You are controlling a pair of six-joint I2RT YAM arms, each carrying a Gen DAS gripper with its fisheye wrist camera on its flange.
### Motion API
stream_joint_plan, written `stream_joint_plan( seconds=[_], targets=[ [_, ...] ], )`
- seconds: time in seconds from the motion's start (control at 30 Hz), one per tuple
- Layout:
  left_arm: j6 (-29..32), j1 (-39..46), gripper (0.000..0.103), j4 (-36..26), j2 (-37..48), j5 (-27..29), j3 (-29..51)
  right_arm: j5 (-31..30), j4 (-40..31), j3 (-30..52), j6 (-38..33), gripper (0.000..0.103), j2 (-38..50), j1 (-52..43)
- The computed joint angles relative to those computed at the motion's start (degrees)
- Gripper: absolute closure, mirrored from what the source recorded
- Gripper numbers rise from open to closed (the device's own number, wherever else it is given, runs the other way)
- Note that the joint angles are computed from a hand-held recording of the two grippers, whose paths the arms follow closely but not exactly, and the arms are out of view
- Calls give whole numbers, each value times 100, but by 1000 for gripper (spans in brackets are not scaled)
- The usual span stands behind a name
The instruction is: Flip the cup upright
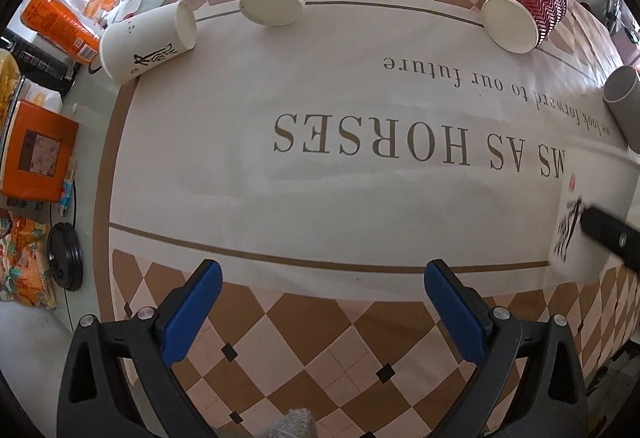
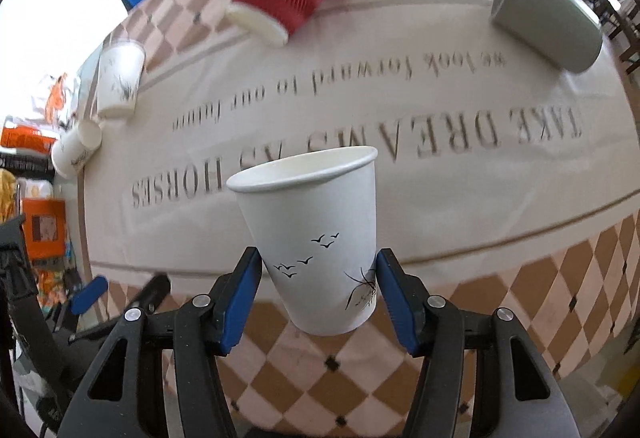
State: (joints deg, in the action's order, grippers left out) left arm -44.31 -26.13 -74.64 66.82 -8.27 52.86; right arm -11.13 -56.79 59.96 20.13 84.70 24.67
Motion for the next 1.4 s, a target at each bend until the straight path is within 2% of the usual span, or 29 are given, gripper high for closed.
stream_joint_plan(
  seconds=[0.2,0.4,0.6,0.9,1.17,1.33,1.4],
  targets=[
    [387,398,0,302,195,-7,-32,348,1189,-245,170,42,-118,-37],
    [627,658,0,600,375,-38,-111,851,2687,-871,313,42,-193,69],
    [652,560,0,767,410,-83,-263,1217,3586,-1644,228,42,-621,218],
    [354,239,0,747,339,-130,-343,1490,3396,-2116,194,42,-1212,541],
    [44,-109,0,557,338,-195,-142,1507,3087,-2158,140,41,-1318,545],
    [-89,-299,0,386,386,-273,109,1611,2813,-2080,110,29,-1473,573],
    [-160,-412,0,300,393,-309,223,1686,2643,-2038,94,28,-1603,610]
  ],
)
